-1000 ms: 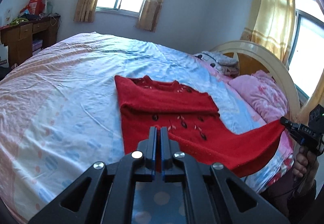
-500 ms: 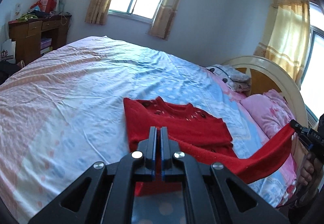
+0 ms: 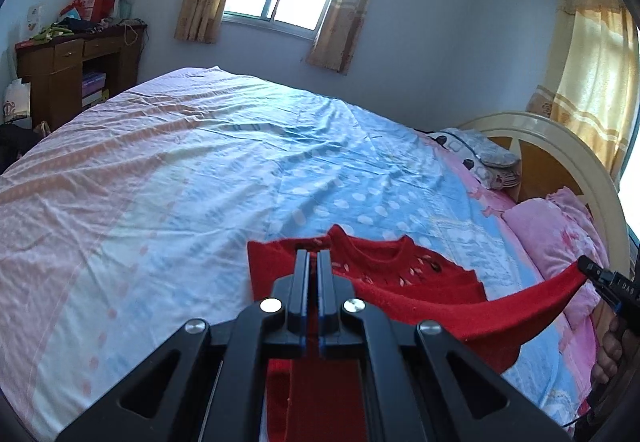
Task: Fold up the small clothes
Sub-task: 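Lift the hem with both tools and fold it over toward the collar, then open both tools to release the folded hem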
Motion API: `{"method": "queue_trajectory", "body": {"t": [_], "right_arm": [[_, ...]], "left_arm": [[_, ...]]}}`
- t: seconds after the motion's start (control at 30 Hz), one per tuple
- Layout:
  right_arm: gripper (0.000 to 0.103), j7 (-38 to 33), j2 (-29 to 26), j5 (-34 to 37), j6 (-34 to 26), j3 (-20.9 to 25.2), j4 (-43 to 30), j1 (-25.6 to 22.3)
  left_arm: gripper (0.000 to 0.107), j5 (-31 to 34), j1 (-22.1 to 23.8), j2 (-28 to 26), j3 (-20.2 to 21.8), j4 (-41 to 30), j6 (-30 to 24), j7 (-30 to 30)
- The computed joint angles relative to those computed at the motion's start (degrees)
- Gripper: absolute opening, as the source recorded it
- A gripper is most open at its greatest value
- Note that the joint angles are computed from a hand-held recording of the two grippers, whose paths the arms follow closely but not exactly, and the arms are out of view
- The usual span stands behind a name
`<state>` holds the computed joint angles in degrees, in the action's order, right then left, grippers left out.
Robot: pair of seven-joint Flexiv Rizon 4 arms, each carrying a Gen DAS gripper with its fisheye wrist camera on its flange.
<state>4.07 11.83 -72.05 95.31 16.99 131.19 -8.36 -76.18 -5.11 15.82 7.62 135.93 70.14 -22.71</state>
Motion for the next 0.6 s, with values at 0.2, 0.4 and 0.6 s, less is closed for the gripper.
{"method": "queue_trajectory", "body": {"t": [0.2,0.4,0.6], "right_arm": [[0.004,-2.6,-7.8,2.5,-3.1,-4.4,-3.2,4.2],[0.004,-10.9,-15.4,11.6,-7.7,-8.6,-7.3,10.4],[0.005,-22.4,-23.2,24.5,-12.3,-9.3,-12.6,14.7]], "left_arm": [[0.003,-0.2,0.3,-8.7,-2.6,-4.9,3.1,0.6],[0.003,2.0,1.8,-16.9,-5.1,-8.8,5.8,-1.1],[0.001,2.2,3.0,-22.1,-7.6,-11.3,10.5,0.1]]}}
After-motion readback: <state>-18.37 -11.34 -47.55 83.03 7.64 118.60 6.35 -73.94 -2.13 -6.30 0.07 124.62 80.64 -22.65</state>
